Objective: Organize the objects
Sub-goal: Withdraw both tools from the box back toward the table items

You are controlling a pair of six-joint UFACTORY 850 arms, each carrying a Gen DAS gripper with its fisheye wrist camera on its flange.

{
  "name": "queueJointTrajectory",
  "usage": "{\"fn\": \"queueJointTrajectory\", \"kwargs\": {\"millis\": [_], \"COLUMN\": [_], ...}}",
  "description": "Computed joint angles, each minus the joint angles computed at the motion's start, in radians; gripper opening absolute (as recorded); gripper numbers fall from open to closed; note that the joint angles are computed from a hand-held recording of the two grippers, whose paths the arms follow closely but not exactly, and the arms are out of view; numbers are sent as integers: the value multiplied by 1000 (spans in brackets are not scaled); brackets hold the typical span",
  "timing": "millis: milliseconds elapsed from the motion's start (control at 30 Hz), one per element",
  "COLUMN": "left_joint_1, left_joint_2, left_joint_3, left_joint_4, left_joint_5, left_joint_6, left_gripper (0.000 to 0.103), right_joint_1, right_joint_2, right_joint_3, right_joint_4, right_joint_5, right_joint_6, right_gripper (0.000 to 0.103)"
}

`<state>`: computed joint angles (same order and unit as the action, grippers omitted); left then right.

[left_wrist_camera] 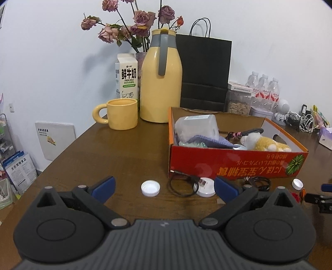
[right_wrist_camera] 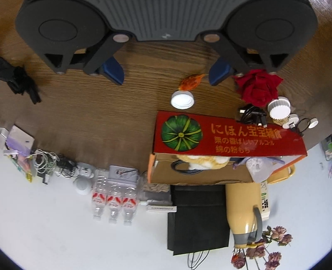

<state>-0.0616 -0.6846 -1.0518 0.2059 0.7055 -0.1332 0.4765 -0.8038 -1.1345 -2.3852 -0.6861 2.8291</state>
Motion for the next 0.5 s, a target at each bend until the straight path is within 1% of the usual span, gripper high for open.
{"fn": "queueJointTrajectory", "kwargs": {"millis": [33, 167, 200, 233, 267, 300, 500], "left_joint_1": [1, 7, 7, 7, 8, 8, 8], "left_joint_2": [2, 7, 7, 7, 6, 6, -5], "left_joint_3": [5, 18, 19, 21, 22, 23, 21], "left_joint_4": [-1, -9, -11, -12, -13, -13, -24], "left_joint_5": [1, 5, 5, 5, 4, 3, -12], "left_joint_6": [1, 3, 3, 3, 2, 2, 21], "left_gripper": [103, 103, 103, 103, 103, 103, 103], "right_joint_1": [-2, -17, -18, -16, -14, -13, 0], "right_joint_2": [-5, -16, -19, -23, -24, -24, -24], "right_joint_3": [-10, -33, -39, -46, -50, -51, -44], "right_joint_4": [-5, -74, -87, -79, -70, -77, -72], "right_joint_5": [14, 66, 76, 76, 76, 76, 52], "right_joint_6": [2, 70, 82, 70, 60, 66, 51], "right_gripper": [73, 67, 62, 55, 50, 39, 38]}}
